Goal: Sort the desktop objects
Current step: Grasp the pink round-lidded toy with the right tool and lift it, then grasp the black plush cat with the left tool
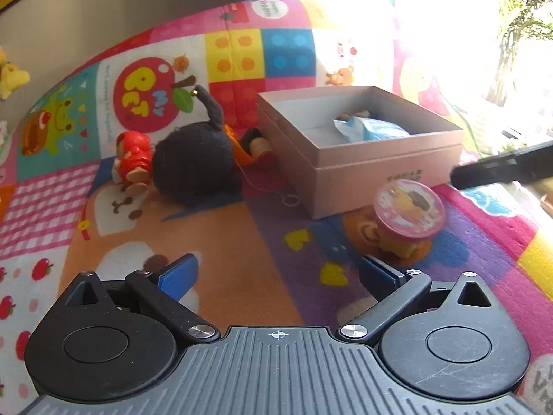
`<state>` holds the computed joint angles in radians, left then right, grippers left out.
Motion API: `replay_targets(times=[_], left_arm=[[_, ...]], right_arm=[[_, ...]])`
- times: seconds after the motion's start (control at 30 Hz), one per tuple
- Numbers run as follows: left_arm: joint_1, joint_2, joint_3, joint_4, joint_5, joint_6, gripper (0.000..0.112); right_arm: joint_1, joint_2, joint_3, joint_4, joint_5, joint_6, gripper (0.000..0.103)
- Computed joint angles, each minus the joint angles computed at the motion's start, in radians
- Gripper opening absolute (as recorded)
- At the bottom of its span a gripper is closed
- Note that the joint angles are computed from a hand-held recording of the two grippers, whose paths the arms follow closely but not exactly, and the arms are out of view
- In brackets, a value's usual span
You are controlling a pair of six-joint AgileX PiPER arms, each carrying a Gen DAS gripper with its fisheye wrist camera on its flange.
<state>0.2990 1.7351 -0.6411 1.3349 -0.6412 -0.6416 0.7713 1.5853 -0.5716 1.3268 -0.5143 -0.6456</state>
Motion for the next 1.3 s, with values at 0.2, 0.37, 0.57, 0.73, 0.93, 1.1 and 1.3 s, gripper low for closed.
replay_targets(times=[0.2,0.37,0.57,0.73,0.93,1.1,1.3], left_arm=[[-0.066,0.059,-0.153,-0.241,0.131,-0.015,0.102],[-0.154,0.118,-0.257,-0.376,0.184,0.058,0.102],[-0.26,0.252,-0.411,-0.574,0.31,0.141,0.102],[-0.227,0.276,-0.429,-0.483,0.305,0.119,0.084],[-0.081,0.184,-0.296,-0.227,0.199,0.05,0.084],[0.069,0.11,-0.203,-0.036,0.106,-0.015,0.088],[0.122,0.086,-0.131,-0.26,0.098,0.204,0.097]], right_arm=[[0.068,0.096,-0.012,0.022,-0.11,0.039,0.092],[0.065,0.127,-0.011,-0.012,-0.118,0.089,0.098],[0.047,0.174,-0.029,-0.002,-0.097,0.14,0.099],[0.045,0.181,-0.032,-0.006,-0.088,0.142,0.103],[0.055,0.189,-0.044,0.025,-0.093,0.109,0.103],[0.075,0.201,-0.069,0.082,-0.104,0.037,0.103],[0.108,0.214,-0.1,0.129,-0.105,-0.023,0.103]])
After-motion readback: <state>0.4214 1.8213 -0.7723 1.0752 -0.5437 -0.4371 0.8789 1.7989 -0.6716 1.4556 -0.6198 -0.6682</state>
